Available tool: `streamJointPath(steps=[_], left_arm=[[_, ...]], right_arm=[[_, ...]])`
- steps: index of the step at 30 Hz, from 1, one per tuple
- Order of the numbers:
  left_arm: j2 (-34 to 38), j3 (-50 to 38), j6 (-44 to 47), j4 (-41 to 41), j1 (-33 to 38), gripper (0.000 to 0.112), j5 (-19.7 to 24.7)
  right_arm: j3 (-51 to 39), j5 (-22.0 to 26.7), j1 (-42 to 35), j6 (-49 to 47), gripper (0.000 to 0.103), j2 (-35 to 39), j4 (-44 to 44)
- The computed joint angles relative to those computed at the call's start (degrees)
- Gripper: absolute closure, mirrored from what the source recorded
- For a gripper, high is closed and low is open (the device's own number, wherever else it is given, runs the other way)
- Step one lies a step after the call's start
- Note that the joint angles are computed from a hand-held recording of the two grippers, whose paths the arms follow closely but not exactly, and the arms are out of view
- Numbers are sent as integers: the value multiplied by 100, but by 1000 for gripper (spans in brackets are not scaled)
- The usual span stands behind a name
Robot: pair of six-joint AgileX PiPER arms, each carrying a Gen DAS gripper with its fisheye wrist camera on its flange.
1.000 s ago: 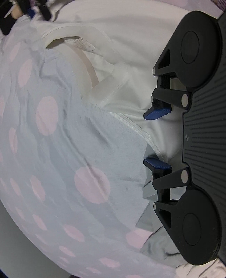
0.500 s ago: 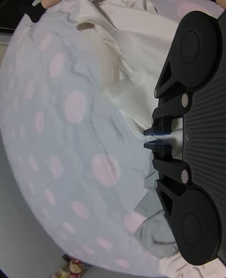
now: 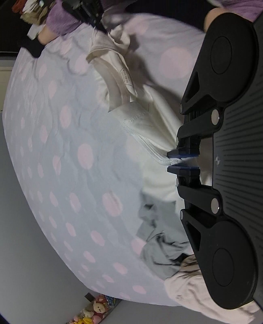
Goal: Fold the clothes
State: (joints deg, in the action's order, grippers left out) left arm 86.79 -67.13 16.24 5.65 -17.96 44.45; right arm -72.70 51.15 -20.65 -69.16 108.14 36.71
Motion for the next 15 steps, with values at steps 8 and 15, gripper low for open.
streamJointPath(steps=[8, 15], left_arm=[[-492, 930, -113, 167, -319, 106, -27], [-500, 1195, 73, 807, -670, 96, -184]], right_arm=[[479, -366, 64, -242, 94, -151, 40], [584, -412, 180, -559, 88, -361, -168]])
